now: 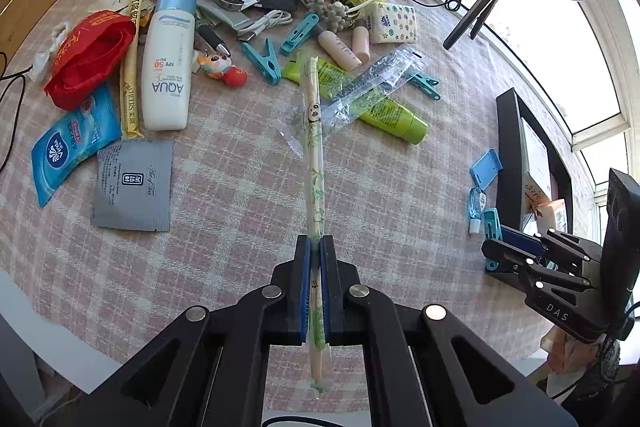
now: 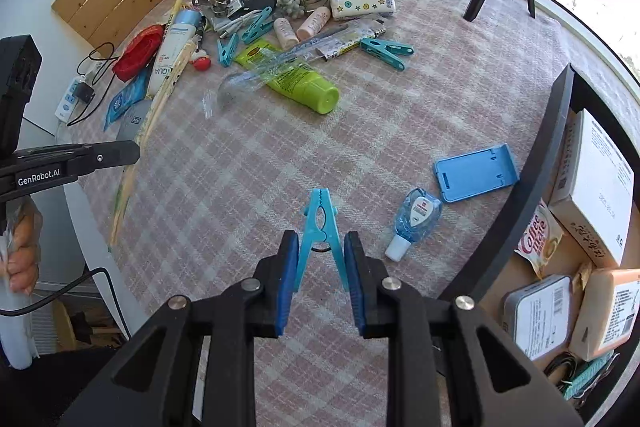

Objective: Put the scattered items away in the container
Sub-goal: 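Carry the clothespin and chopsticks into the tray and open both grippers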

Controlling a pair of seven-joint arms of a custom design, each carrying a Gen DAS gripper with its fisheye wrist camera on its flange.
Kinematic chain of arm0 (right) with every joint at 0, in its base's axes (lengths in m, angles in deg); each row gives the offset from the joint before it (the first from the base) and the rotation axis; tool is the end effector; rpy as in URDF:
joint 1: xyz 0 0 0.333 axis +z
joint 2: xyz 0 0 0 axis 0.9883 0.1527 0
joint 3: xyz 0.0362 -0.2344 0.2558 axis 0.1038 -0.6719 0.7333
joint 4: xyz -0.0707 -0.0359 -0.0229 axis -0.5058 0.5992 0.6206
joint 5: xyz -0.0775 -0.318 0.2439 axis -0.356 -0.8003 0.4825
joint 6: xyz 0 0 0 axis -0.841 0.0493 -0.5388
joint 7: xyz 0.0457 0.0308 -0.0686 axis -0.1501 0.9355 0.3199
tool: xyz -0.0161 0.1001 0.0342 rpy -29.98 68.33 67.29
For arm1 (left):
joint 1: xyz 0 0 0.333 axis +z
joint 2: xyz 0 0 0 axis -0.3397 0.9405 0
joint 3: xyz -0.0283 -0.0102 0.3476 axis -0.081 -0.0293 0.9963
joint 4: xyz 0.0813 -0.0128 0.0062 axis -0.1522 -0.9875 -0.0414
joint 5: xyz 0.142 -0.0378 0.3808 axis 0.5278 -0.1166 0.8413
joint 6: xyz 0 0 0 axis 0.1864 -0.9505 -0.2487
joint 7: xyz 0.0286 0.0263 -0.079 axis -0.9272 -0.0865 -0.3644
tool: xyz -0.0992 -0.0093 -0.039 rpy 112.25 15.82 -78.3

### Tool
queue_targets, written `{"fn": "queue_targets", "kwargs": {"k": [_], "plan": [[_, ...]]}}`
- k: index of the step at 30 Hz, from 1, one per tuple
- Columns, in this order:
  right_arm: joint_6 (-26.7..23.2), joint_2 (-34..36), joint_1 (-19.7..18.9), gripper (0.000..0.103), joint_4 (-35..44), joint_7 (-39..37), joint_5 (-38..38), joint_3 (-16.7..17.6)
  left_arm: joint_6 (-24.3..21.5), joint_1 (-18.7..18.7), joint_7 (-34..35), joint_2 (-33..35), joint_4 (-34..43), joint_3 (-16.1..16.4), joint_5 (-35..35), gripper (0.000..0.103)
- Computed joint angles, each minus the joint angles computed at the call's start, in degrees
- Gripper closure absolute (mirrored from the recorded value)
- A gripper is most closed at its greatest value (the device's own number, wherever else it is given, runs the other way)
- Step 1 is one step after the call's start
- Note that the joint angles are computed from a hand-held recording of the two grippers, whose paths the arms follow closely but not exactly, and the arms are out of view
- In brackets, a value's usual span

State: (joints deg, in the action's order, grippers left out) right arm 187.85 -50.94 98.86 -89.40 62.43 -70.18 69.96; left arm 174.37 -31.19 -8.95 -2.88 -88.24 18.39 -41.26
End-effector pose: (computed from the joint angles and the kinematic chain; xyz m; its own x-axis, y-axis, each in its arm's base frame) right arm 0.5088 0.2100 0.5384 0.3474 -0.9214 -0.1745 -0.9079 -0.2838 -0.3085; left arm 0.5047 -0.2074 0.5054 -0.0409 -0.9519 0.3038 -0.9697 -0.0355 -0.2417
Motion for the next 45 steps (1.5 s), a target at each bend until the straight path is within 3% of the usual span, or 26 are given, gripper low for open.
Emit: {"fn": "queue_targets", "kwargs": {"k": [9,16,24,36,37,40,45], "plan": [[2.86,-5.03,-3.42,0.080,-3.04,8.09,-3.68,-1.47,-0.99,-2.99,3.13,6.24,9.99,-3.04,4.42,0.099],[1.00,-12.47,-10.17,0.080,-8.19,14.87,-9.29,-4.19,-3.18,-7.87,7.24,15.58,23.16,-6.79,6.55,0.099],[-2.32,-17.25,-17.88,0.080,-11.41,19.47,-14.89,-7.00,-10.17,-15.68,8.37,29.53,43.08,-9.34,12.50,0.099],[-2.60,-18.98,-22.51,0.079,-13.46,20.68,-16.22,-8.85,-20.89,-27.09,10.88,45.00,68.86,-7.80,19.19,0.099],[-2.09,-19.17,-22.78,0.078,-13.69,20.96,-16.33,-8.85,-21.38,-27.54,11.21,45.62,69.92,-7.68,19.25,0.096],[-1.39,-19.31,-23.74,0.051,-13.84,22.47,-16.67,-8.83,-21.23,-28.64,10.13,46.17,70.96,-6.52,20.03,0.057],[-0.58,-19.84,-23.62,0.049,-13.94,23.14,-16.97,-8.32,-18.00,-27.50,10.06,43.47,66.57,-6.49,20.04,0.062]]}}
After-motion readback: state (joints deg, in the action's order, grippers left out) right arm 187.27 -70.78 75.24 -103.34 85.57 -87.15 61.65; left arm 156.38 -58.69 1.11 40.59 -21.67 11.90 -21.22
